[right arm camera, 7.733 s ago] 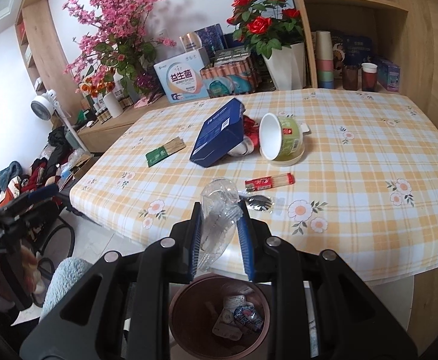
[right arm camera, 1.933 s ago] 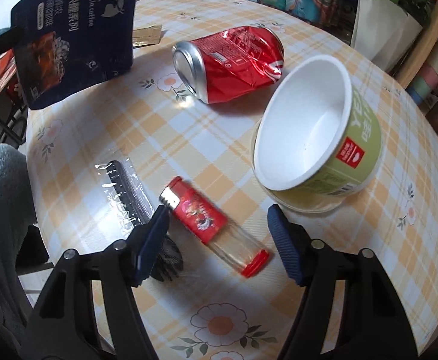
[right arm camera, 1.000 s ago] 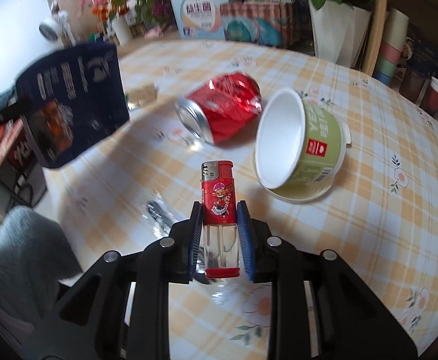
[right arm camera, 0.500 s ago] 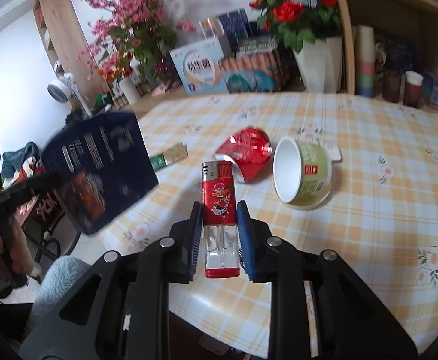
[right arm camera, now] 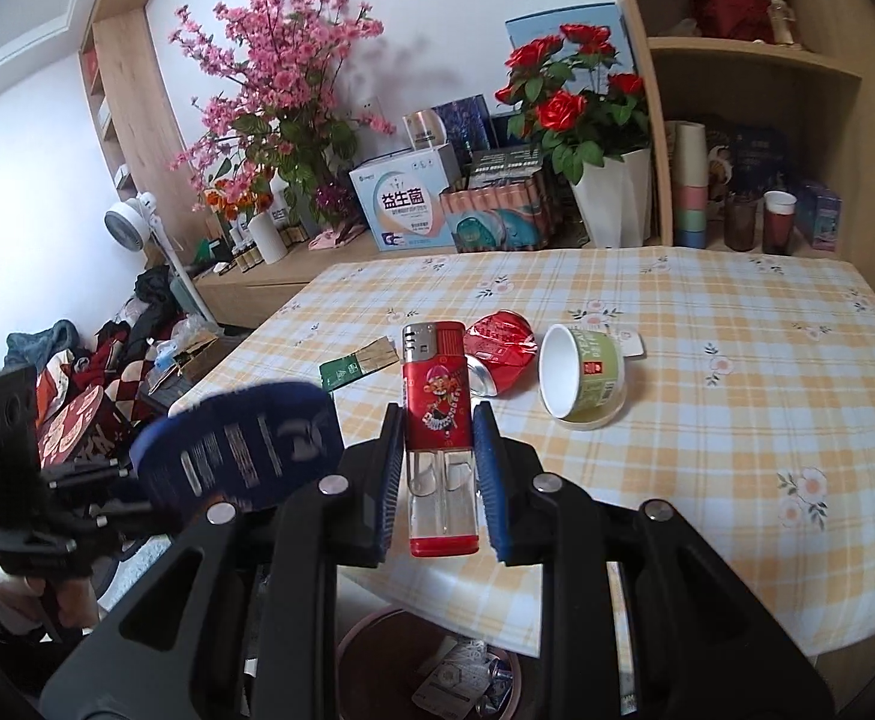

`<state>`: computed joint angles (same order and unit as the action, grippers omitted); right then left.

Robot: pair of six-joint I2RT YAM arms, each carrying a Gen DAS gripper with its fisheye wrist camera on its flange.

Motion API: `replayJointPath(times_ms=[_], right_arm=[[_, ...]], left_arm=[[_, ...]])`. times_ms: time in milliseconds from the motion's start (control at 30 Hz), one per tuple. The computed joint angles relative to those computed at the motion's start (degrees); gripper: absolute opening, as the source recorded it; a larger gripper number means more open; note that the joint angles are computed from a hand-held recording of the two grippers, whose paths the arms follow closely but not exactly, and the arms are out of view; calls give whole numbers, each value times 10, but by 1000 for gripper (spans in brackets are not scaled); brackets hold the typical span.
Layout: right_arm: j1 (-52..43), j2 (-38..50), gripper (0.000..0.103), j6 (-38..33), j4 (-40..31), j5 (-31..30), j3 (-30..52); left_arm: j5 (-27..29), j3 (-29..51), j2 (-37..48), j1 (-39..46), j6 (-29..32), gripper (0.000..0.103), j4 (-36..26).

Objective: Collect trash
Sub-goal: 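Carry the blue box and red lighter over the brown bin with both grippers, then open the left gripper over the brown bin to drop the blue box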

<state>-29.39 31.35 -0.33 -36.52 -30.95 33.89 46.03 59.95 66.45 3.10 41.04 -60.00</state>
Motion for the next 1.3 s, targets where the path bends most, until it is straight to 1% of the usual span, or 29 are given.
replayJointPath(times_ms=[167,200,267,333,500,567,633,667,700,733,767,800,900,1000,1100,1267,1300], right_arm=[[-64,-51,27,-29,-72,-48,14],[-86,-61,27,-43,-91,-65,20],[-113,-74,27,-59,-115,-86,27],[-160,-81,27,-89,-148,-123,36],[-249,-75,27,-155,-203,-190,47],[-268,-71,27,-173,-217,-203,48],[-275,-69,27,-182,-222,-208,46],[-276,-68,27,-185,-224,-208,45],[-272,-69,27,-185,-223,-206,44],[-264,-73,27,-179,-220,-200,42],[-259,-76,27,-177,-220,-197,40],[-247,-79,27,-167,-213,-190,38],[-215,-92,27,-149,-205,-166,32],[-166,-107,27,-122,-192,-128,26],[-125,-118,27,-99,-182,-98,20],[-50,-137,27,-55,-168,-46,8],[-13,-142,27,-37,-162,-19,5]], left_arm=[[5,-16,-34,10,55,37,-58],[5,-19,-40,12,65,37,-70],[5,-22,-46,13,74,37,-84],[5,-23,-52,14,85,37,-98],[-3,-29,-60,5,90,37,-109],[-4,-31,-58,0,93,37,-110],[-2,-30,-57,-4,97,40,-113],[-2,-28,-57,-5,99,48,-113],[-3,-28,-62,-6,93,56,-105],[-2,-27,-68,-2,84,59,-93],[3,-24,-69,3,79,64,-86],[10,-20,-70,14,67,73,-74],[20,-18,-81,39,20,89,-15],[21,-21,-96,64,-27,96,51],[24,-21,-101,93,-65,97,103],[30,0,-73,137,-103,97,144],[30,2,-69,142,-109,97,149]])
